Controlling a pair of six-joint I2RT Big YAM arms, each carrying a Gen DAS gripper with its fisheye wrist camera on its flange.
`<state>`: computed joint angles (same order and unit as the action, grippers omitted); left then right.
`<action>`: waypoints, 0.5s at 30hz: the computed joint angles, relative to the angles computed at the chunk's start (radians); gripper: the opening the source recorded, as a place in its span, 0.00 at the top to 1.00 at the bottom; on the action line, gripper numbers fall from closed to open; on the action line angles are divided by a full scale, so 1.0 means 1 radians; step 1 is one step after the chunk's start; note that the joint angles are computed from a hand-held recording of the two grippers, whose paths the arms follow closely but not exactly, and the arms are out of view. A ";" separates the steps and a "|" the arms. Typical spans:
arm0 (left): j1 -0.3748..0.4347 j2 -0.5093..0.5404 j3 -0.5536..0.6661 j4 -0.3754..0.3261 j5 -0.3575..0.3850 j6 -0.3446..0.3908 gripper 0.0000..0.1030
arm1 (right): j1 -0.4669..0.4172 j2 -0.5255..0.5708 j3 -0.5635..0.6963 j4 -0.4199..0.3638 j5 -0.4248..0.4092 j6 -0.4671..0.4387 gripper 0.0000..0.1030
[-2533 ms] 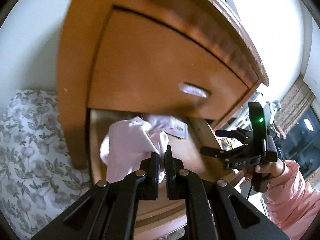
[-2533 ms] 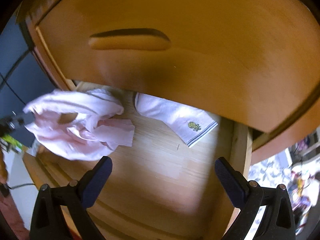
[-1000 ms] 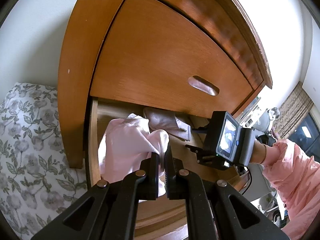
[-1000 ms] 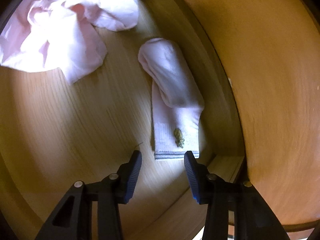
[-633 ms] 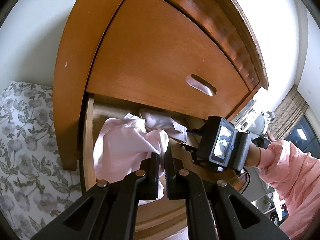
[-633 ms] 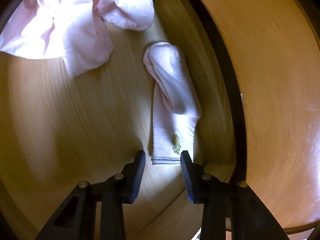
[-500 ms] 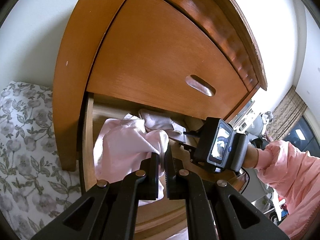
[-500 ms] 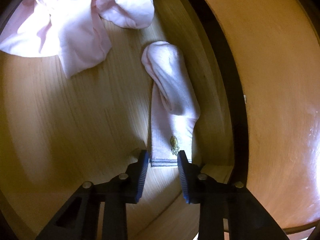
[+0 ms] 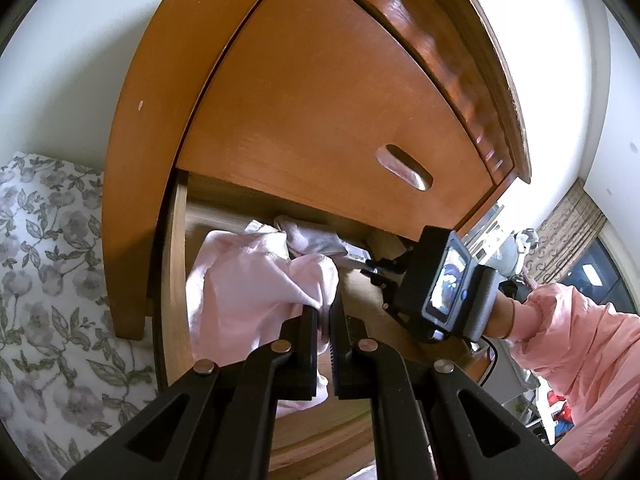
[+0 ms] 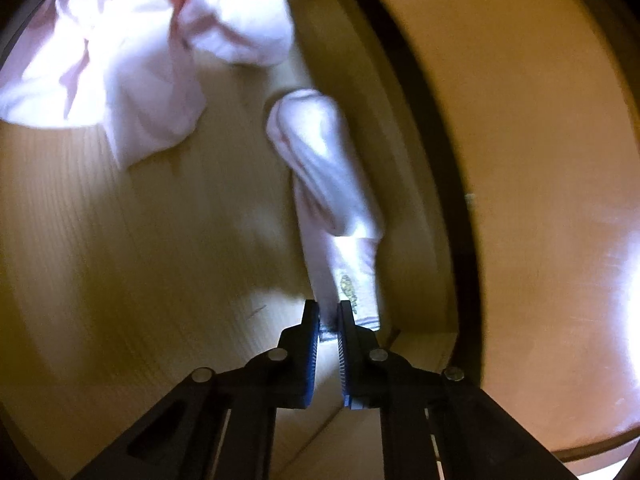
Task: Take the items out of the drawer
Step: 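Close the right gripper on the pink sock with pineapple embroidery, then pull the pink cloth and sock up out of the drawer with both grippers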
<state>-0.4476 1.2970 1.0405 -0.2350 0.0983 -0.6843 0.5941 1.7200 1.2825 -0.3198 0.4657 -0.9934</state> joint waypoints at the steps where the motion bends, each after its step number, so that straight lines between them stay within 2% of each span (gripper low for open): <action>1: 0.000 0.001 0.000 -0.002 0.000 -0.001 0.96 | 0.003 -0.006 -0.001 -0.008 -0.001 0.007 0.91; 7: 0.001 -0.003 -0.003 -0.003 -0.005 -0.006 0.96 | 0.025 -0.053 -0.020 -0.069 -0.019 0.028 0.92; 9: 0.001 -0.003 -0.001 -0.009 -0.005 -0.009 0.96 | 0.033 -0.063 0.013 -0.123 -0.029 0.038 0.92; 15: -0.003 -0.001 0.021 -0.049 -0.021 -0.025 0.96 | 0.055 -0.119 0.020 -0.159 -0.030 0.051 0.92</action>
<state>-0.4507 1.2956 1.0612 -0.2842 0.0773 -0.7091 0.6487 1.6015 1.3028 -0.4790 0.4354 -0.9420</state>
